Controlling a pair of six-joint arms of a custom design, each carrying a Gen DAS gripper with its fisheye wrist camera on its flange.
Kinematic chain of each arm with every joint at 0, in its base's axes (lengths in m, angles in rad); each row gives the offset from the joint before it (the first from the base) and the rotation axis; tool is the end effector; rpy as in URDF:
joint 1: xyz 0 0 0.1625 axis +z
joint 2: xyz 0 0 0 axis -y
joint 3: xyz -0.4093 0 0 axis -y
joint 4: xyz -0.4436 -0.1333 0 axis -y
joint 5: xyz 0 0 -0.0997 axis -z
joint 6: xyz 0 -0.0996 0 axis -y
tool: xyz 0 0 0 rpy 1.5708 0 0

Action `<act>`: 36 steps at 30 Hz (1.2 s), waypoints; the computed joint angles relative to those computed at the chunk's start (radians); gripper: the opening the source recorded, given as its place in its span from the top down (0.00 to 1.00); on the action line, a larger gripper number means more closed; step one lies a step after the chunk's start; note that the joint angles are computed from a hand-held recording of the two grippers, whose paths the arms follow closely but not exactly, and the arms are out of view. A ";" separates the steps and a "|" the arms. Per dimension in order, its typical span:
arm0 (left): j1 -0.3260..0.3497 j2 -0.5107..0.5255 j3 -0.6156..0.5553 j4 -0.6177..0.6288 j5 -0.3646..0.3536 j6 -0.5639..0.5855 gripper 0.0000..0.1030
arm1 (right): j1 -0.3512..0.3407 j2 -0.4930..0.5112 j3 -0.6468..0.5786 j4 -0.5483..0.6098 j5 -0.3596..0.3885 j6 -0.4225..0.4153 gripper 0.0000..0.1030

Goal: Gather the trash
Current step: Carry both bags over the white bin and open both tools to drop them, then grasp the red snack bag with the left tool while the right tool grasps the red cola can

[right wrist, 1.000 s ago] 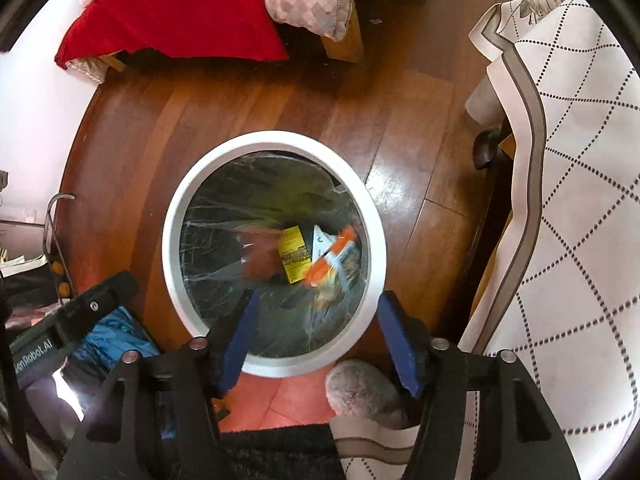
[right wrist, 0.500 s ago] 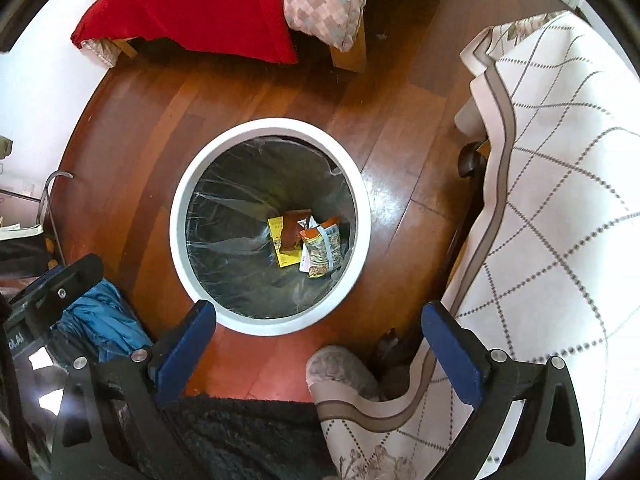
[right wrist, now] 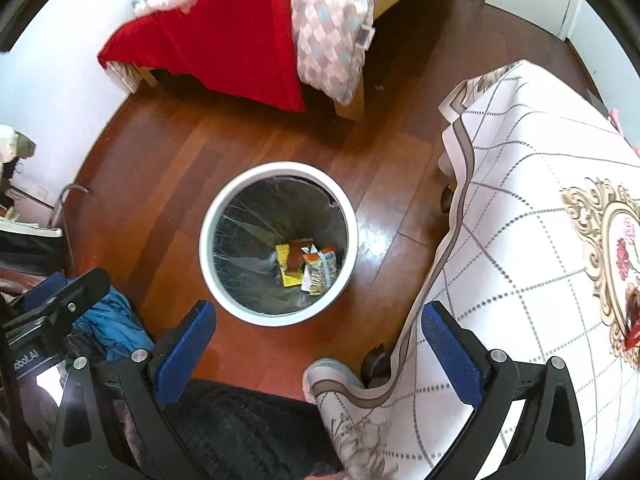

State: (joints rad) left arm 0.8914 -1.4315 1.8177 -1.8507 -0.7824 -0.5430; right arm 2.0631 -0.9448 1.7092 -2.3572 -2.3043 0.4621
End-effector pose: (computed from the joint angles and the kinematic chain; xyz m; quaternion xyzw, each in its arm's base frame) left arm -0.1929 -0.5634 0.3203 0.0832 0.9185 -0.1799 0.3422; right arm 0.3713 -0.5513 0.1154 0.0102 -0.9334 0.1738 0.3138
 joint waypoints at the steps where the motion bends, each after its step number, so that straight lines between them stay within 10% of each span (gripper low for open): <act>1: -0.013 -0.010 0.004 0.002 0.005 -0.001 0.00 | 0.012 -0.017 0.011 -0.007 -0.004 0.000 0.00; 13: -0.189 -0.102 0.057 0.024 0.049 -0.018 0.00 | 0.105 -0.231 0.164 -0.140 0.025 0.048 0.00; 22: -0.282 0.005 0.079 -0.034 -0.013 -0.023 0.00 | 0.088 -0.586 0.394 -0.119 -0.009 0.218 0.00; 30: -0.321 0.360 -0.032 -0.192 -0.174 0.057 0.00 | -0.109 -1.028 0.516 0.280 -0.211 0.409 0.00; 36: -0.354 0.596 -0.174 -0.216 -0.302 0.101 0.00 | -0.386 -1.217 0.492 0.396 -0.225 0.215 0.00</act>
